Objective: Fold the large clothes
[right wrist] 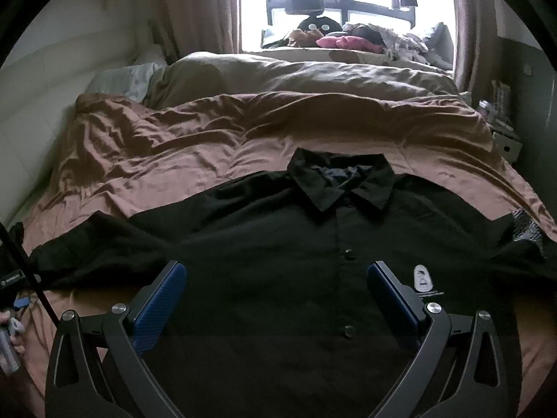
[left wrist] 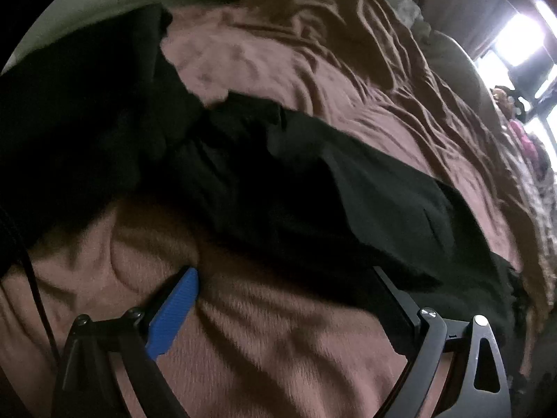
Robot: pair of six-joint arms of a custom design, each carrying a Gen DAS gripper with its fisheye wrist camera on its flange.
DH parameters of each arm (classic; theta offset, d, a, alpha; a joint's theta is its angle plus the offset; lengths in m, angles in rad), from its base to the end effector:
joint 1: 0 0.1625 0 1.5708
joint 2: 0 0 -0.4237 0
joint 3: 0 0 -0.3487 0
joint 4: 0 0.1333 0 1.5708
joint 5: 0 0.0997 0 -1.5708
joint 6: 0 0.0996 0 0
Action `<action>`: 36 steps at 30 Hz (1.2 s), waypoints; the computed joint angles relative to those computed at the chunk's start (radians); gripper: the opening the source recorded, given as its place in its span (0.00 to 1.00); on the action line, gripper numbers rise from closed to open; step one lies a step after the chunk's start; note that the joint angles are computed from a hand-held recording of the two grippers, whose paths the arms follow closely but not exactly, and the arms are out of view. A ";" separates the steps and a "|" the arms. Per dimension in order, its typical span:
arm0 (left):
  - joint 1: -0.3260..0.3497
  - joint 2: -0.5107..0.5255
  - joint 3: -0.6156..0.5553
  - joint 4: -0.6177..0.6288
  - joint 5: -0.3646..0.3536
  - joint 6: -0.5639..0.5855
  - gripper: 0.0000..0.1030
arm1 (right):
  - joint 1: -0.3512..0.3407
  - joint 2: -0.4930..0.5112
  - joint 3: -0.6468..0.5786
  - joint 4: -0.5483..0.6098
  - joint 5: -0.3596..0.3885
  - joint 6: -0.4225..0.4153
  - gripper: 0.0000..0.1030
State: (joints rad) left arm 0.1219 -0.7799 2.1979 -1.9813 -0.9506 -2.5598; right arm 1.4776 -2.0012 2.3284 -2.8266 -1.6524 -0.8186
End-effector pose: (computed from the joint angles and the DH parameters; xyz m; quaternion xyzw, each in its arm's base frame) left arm -0.3133 -0.2310 -0.0118 -0.3146 0.7863 -0.4356 0.3049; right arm 0.0974 -0.3030 0.4559 0.2999 -0.8417 0.3857 0.2297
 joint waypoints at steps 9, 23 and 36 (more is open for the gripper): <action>0.011 -0.078 0.047 0.009 0.047 0.009 0.08 | -0.020 0.052 -0.048 0.141 0.092 0.052 0.69; -0.056 -0.145 -0.136 0.375 0.254 0.041 0.06 | -0.068 0.298 -0.198 0.422 0.168 0.202 0.17; -0.030 -0.034 -0.496 0.508 0.502 0.317 0.05 | -0.117 0.247 -0.349 0.671 0.247 0.217 0.17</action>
State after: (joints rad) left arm 0.0922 -0.8140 1.7018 -1.4736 -0.4485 -2.2433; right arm 1.3601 -1.7537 1.9797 -2.1558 -1.4052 -0.6017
